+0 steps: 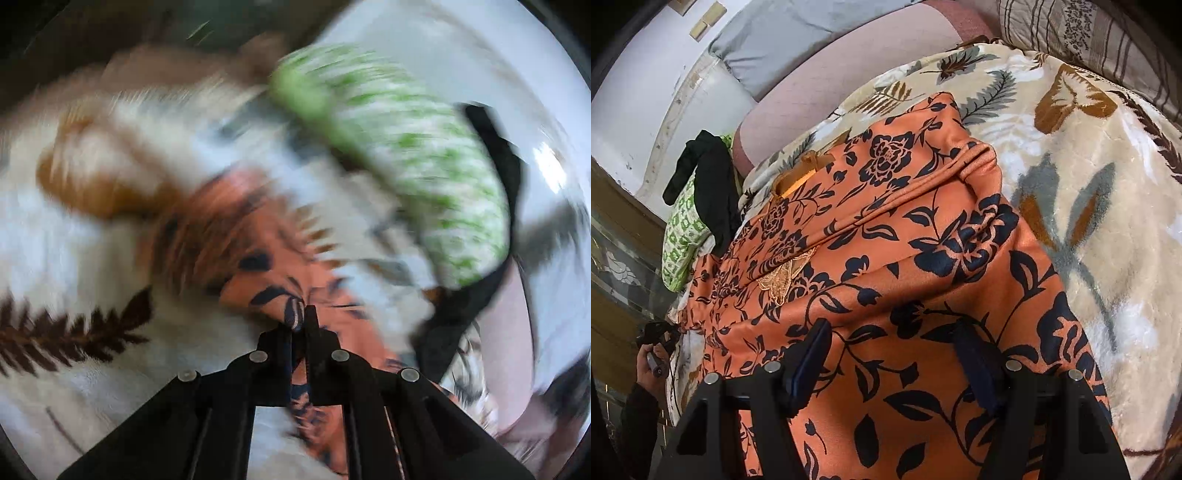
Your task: Fold small clothes
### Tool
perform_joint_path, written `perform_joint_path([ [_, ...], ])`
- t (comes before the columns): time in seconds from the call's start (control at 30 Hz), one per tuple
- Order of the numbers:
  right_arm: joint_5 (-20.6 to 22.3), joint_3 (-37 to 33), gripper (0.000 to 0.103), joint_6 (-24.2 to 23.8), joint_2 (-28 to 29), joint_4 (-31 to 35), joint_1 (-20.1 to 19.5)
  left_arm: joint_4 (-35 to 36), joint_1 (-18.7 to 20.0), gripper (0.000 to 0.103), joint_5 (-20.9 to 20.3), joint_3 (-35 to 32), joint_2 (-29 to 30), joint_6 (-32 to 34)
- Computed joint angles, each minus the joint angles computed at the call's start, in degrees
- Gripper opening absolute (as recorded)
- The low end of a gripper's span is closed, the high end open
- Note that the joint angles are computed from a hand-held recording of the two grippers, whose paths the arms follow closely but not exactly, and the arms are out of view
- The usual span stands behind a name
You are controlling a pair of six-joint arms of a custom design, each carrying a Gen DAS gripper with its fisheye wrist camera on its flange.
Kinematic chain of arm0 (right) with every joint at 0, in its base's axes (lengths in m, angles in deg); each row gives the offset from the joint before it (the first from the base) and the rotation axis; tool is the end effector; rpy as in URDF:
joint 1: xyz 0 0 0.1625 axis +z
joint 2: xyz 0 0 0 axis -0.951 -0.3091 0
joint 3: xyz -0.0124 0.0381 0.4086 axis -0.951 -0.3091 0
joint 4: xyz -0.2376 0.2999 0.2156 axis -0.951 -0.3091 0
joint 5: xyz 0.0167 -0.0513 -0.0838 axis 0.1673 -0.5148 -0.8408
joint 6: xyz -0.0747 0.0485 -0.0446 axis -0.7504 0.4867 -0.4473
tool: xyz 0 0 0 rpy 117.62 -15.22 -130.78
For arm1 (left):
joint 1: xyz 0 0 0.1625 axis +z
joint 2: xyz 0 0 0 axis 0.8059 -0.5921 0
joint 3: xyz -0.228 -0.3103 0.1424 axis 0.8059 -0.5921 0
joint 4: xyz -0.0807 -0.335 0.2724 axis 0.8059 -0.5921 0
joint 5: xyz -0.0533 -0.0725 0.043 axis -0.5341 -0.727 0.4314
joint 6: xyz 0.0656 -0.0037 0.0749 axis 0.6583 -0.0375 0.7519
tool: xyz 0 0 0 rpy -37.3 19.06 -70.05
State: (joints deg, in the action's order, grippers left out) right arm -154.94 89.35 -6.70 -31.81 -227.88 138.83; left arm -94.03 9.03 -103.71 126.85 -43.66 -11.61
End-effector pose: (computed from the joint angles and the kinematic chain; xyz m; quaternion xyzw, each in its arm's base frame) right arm -0.0231 -0.3523 0.3512 -0.1402 -0.9018 0.3650 0.1839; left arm -0.1019 -0.6361 0.2484 -0.1429 0.8804 -0.4226 0.1606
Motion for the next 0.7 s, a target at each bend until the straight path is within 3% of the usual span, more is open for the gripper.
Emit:
perform_joint_path([
  [0.1,1.4,0.3,0.072,-0.2,-0.5,-0.6,-0.9,-7.5,-8.3,0.004,4.6,-0.2,2.6,14.6],
  [0.23,4.5,0.8,0.072,-0.1,-1.6,-0.7,-2.7,-13.1,-19.0,0.004,2.3,-2.4,9.0,29.5],
  [0.3,5.4,1.1,0.072,0.1,-2.1,-0.9,-3.1,-12.8,-23.0,0.005,0.5,-4.2,13.1,32.8],
  [0.37,6.8,1.3,0.072,0.6,-2.9,-0.6,-4.0,-11.9,-27.2,0.005,2.0,-6.9,19.2,34.8],
  [0.4,7.7,1.4,0.072,1.2,-3.6,-0.6,-4.6,-10.7,-28.4,0.009,2.5,-8.1,21.9,35.9],
  [0.43,8.2,1.5,0.072,1.7,-3.9,-0.5,-4.9,-7.3,-29.3,0.029,1.7,-9.7,24.8,37.0],
  [0.47,8.9,1.4,0.072,2.2,-4.4,-0.1,-5.2,-4.1,-29.6,0.061,0.5,-10.8,27.1,37.5],
  [0.5,10.0,1.4,0.072,2.4,-5.0,0.2,-5.5,1.6,-29.6,0.073,-1.4,-11.7,28.6,37.1],
  [0.57,9.6,0.8,0.073,2.3,-5.5,0.4,-4.7,8.0,-29.2,0.077,-3.8,-11.5,30.1,38.1],
  [0.7,8.7,-1.4,0.076,1.5,-4.6,1.2,-2.6,5.3,-27.7,0.077,-3.1,-4.8,25.1,35.3],
])
